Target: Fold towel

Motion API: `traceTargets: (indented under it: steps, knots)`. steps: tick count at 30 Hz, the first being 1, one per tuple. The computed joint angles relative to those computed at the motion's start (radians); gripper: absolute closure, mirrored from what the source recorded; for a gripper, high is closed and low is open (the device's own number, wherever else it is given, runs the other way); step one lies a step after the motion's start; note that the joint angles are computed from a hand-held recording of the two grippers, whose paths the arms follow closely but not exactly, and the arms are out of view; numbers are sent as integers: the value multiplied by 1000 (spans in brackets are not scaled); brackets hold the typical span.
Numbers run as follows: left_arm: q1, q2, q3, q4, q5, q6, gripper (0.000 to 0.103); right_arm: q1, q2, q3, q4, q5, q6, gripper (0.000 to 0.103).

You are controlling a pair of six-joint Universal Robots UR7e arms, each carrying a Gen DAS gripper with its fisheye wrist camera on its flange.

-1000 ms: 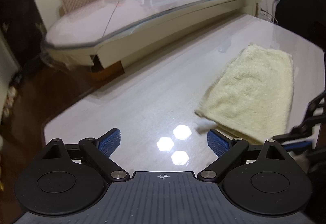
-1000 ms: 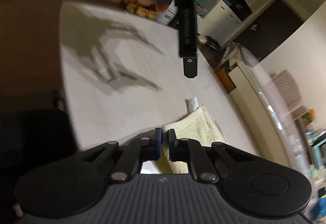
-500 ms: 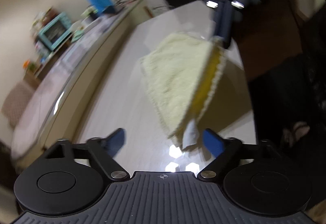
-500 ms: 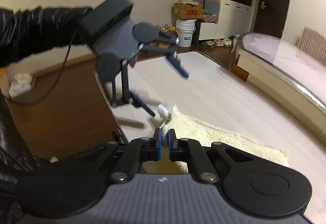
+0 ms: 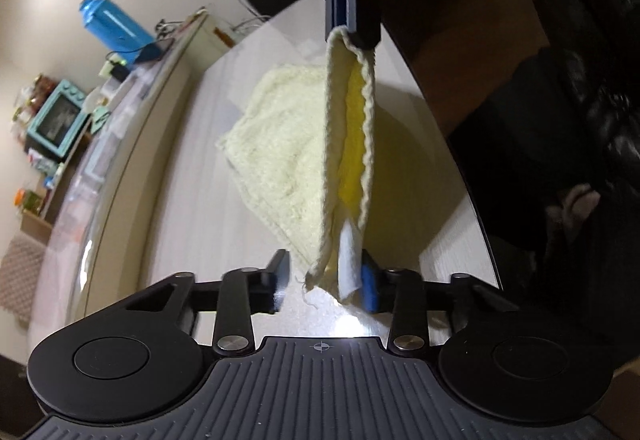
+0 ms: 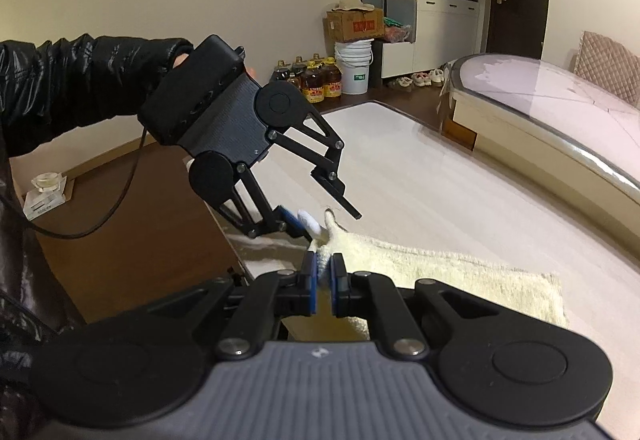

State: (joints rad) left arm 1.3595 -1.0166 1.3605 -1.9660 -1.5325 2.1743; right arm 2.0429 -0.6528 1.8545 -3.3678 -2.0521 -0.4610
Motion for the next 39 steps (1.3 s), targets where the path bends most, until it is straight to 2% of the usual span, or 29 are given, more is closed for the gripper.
traceTargets:
  steps: [8,13,16,20,23,24,30,37,39]
  knots:
    - [-27,7,-63,135,62,-47,96,-5,-14,58,-50,29,47,96]
    - [-83,22,-120,239,101,-77,96,-20,-58,125,-105,93,90,96]
    - [-133,67,-184,293,127,-115,96,-53,-98,175,-168,146,136,96]
    - [-205,138,-245,327,169,-157,96,-128,-137,240,-281,232,194,96]
    - [-243,189,-278,355,211,-189,96,-203,-159,288,-357,321,243,96]
    - [-257,214,-296,367,231,-202,96,-247,-168,310,-394,372,267,96]
    - [-304,333,-385,416,305,-254,96,-380,-185,356,-477,523,335,96]
    - [-323,442,-469,446,332,-288,96,-493,-171,379,-551,613,404,96]
    - [-326,466,-486,452,343,-297,96,-506,-168,383,-563,627,417,96]
